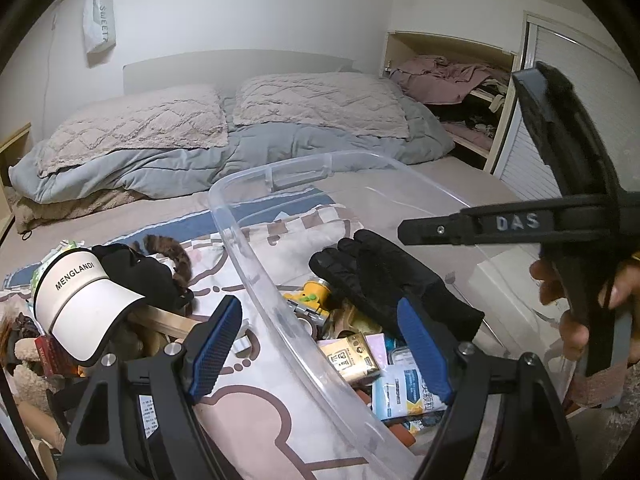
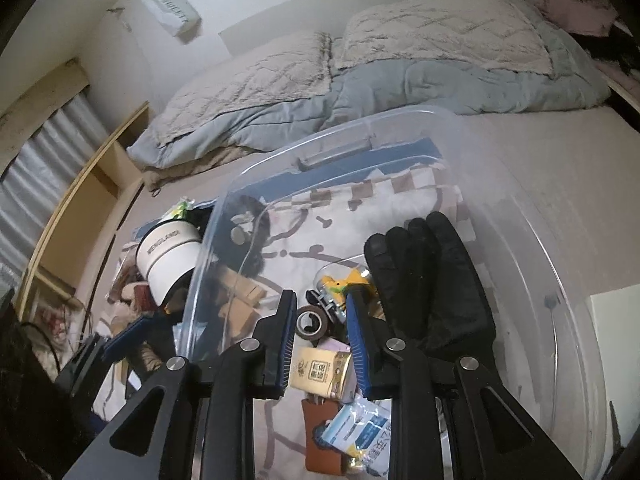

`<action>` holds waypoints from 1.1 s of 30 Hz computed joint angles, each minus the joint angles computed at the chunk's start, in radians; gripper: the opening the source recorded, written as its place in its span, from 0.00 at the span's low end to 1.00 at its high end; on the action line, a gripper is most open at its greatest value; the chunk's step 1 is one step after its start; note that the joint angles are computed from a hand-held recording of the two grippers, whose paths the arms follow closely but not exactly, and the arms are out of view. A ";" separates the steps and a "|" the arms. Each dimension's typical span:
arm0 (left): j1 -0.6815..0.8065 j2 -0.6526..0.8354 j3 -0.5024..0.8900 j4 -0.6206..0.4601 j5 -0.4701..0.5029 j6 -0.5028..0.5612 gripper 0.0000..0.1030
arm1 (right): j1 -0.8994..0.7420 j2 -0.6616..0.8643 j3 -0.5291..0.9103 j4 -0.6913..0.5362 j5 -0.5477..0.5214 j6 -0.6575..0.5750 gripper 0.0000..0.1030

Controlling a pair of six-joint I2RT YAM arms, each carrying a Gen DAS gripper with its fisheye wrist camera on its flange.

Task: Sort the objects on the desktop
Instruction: 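Open the left tool over the bin dropping the tape while right tool releases the block, then withdraw both open tools from the bin back toward the bed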

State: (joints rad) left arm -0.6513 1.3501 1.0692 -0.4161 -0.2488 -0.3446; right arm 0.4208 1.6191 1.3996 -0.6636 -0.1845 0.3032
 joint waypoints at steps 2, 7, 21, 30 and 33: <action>-0.007 -0.005 0.002 -0.008 -0.005 -0.001 0.78 | 0.013 -0.027 -0.017 -0.005 0.015 -0.021 0.86; -0.031 -0.018 0.006 -0.030 -0.020 -0.007 0.78 | 0.055 -0.104 -0.063 -0.013 0.085 -0.065 0.93; -0.083 -0.112 0.001 -0.108 -0.086 -0.055 0.98 | 0.113 -0.368 -0.303 0.140 0.240 -0.060 1.00; -0.131 -0.226 -0.068 -0.148 -0.198 -0.100 1.00 | 0.227 -0.511 -0.438 0.208 0.386 -0.039 1.00; -0.167 -0.266 -0.094 -0.168 -0.268 -0.115 1.00 | 0.284 -0.551 -0.475 0.233 0.453 -0.040 1.00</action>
